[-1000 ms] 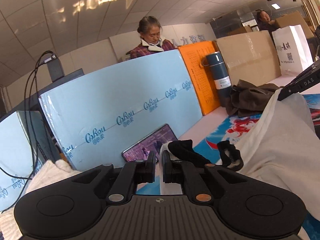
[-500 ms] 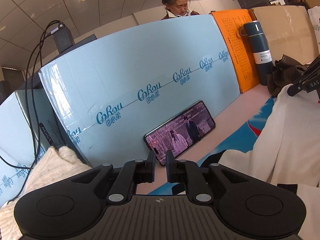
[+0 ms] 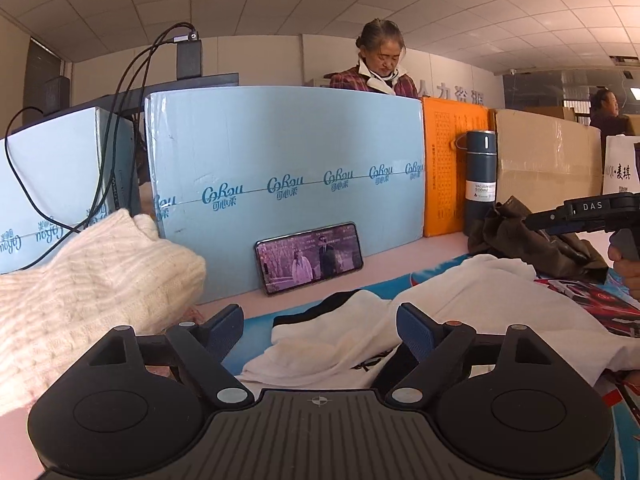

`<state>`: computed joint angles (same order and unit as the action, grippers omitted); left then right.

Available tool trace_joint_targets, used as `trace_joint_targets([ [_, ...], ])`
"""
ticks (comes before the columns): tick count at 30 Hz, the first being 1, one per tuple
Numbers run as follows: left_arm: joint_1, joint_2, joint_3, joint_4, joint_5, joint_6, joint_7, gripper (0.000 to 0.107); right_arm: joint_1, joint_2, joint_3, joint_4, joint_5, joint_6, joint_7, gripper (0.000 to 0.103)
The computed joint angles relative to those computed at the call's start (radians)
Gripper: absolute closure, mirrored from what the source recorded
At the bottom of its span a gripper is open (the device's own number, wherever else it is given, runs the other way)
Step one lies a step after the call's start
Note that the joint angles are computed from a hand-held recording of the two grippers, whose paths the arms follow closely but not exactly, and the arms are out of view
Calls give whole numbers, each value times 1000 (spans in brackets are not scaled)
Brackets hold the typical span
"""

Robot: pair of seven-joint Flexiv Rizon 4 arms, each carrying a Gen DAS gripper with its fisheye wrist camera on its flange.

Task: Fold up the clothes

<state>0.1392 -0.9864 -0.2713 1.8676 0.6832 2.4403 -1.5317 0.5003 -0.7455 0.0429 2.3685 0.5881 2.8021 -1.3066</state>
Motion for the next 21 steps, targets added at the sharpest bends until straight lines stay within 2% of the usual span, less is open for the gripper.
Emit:
trace_joint_targets([
  [2,12,4,-21,19,-16,-6,-37,20,-21,12,11,26,-72,21,9,28],
  [8,-35,82,7,142,-182,-56,-54,19,14,142,41,88,-66,-102,22,25],
  [9,-46,75,16,159,-204,-15,-51,17,28,149,47,97,-50,-100,25,24],
  [10,-59,58,28,172,-222,43,-47,10,42,143,52,104,-34,-77,23,23],
  [11,-80,45,46,185,-250,92,-38,7,59,127,57,110,-17,-43,19,22],
  [13,-138,-12,95,221,-330,279,-7,7,112,72,60,106,49,40,-11,20],
  [16,-168,-100,127,276,-334,582,-11,7,219,-14,72,66,231,164,-64,19],
  [18,-159,-97,120,351,-322,661,-15,6,237,-24,121,61,311,200,-26,17],
  [21,-170,-81,139,447,-304,764,0,4,252,29,181,101,348,178,19,13],
])
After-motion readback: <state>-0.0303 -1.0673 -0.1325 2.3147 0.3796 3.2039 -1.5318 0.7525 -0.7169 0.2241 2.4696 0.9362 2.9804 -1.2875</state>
